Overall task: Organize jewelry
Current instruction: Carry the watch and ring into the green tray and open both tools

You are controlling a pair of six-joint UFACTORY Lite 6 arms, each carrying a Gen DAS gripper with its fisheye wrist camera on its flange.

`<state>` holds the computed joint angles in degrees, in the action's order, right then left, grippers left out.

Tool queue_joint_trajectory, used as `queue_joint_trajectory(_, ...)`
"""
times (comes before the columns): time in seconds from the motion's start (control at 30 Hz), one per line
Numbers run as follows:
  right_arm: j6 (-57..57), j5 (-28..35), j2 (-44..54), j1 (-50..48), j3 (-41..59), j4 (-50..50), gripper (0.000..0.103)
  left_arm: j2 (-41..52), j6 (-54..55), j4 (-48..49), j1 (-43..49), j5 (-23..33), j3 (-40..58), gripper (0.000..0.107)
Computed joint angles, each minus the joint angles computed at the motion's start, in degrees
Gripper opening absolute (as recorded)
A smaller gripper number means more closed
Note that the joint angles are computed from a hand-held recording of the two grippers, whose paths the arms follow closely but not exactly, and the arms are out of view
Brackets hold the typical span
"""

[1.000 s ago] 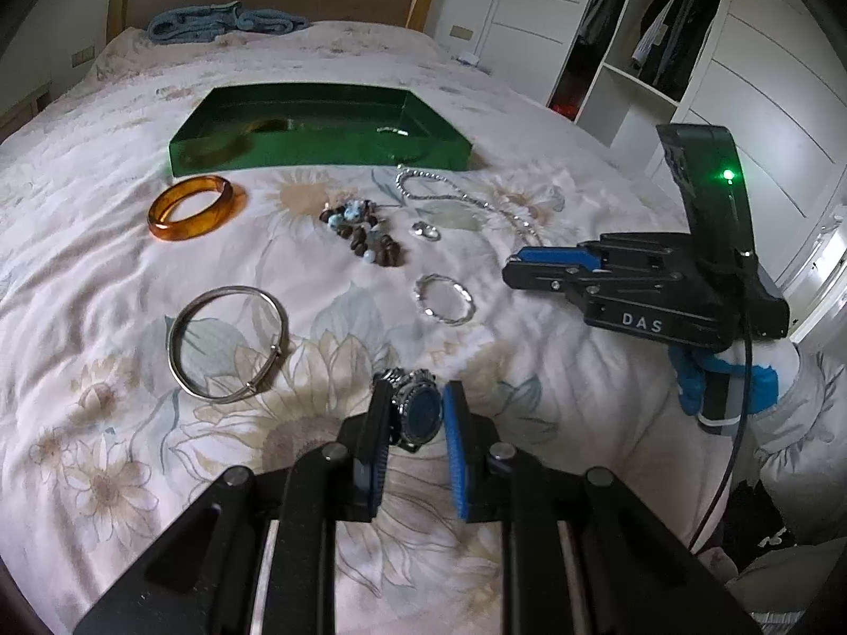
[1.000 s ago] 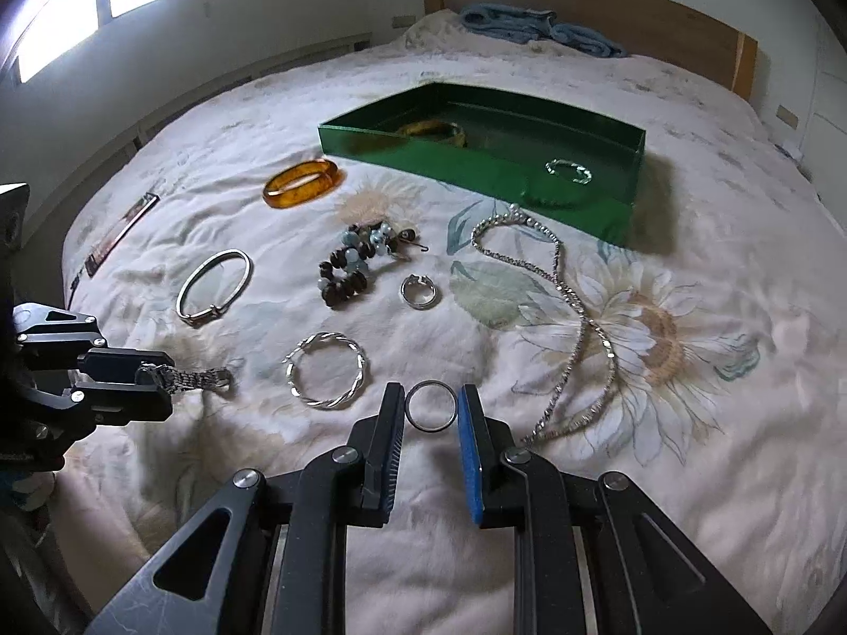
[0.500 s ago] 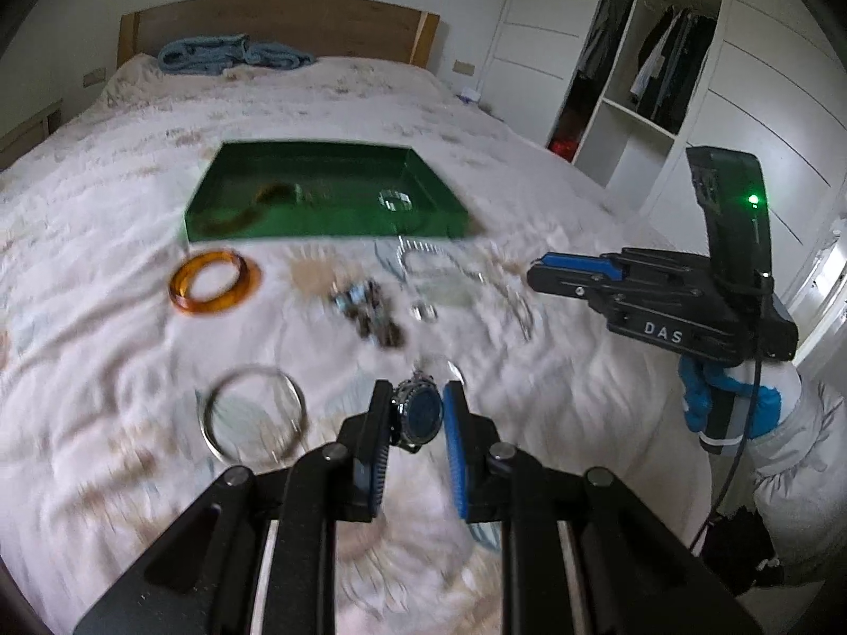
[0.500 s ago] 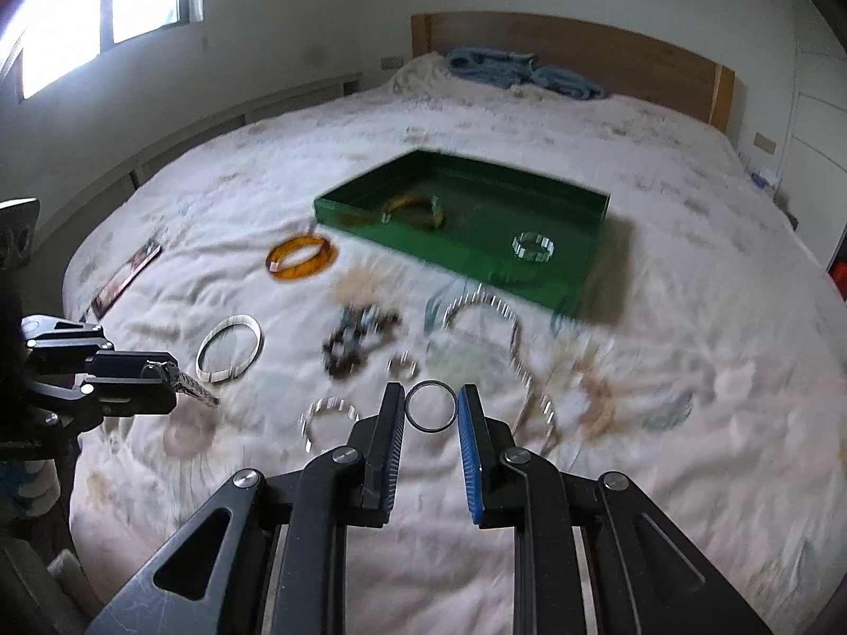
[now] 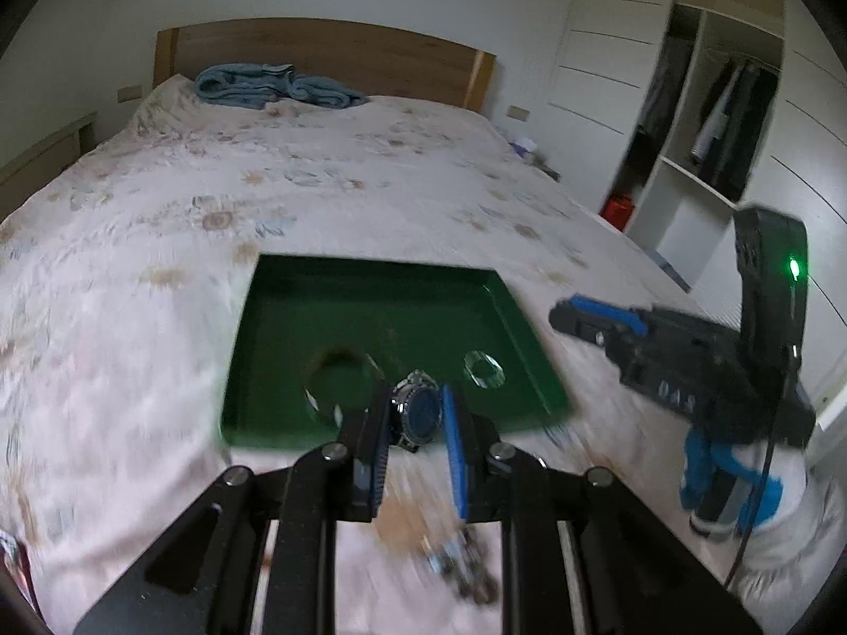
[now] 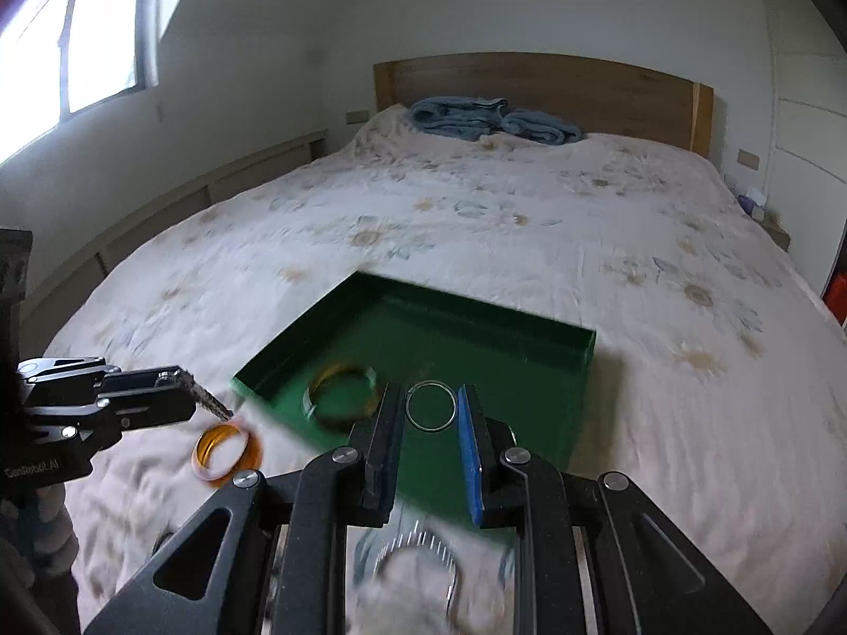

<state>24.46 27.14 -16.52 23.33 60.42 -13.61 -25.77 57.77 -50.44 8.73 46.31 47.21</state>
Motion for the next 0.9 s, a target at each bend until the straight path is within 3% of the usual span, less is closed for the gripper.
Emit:
queue_joint_trajectory(0.27,-13.2,-9.4,18.1,-7.6,5.4,14.8,0.020,27.7,-8.5,3.9,-8.9,-15.0,17.2,0.018)
queue_joint_trajectory(0.37,-21.4,-11.2,23.5,-9.5,6.7,23.4,0.020,36.5,-13.5,8.1,-10.6,-18.4,22.9,0.018)
queue_joint_trajectory(0.47,-23.2,-11.7,27.7,-10.2,7.9,24.3,0.020,43.5,-17.6,11.4,-11.3,-19.9,27.3,0.018)
queue_joint_trajectory(0.67,-19.9,-11.1,32.3,-10.2,9.5,19.0,0.020,50.6,-23.4,18.5,-12.5,-24.1,30.2,0.018)
queue_joint_trajectory(0.83,-6.3,-7.5,33.5,-7.2,11.9,3.4,0.020,49.3,-29.4,25.7,-14.3,-27.1,28.0,0.019)
queue_joint_trajectory(0.9,-4.1,-6.9,33.1,-6.8,11.7,1.3,0.021,48.2,-28.2,24.6,-14.3,-27.6,26.7,0.019)
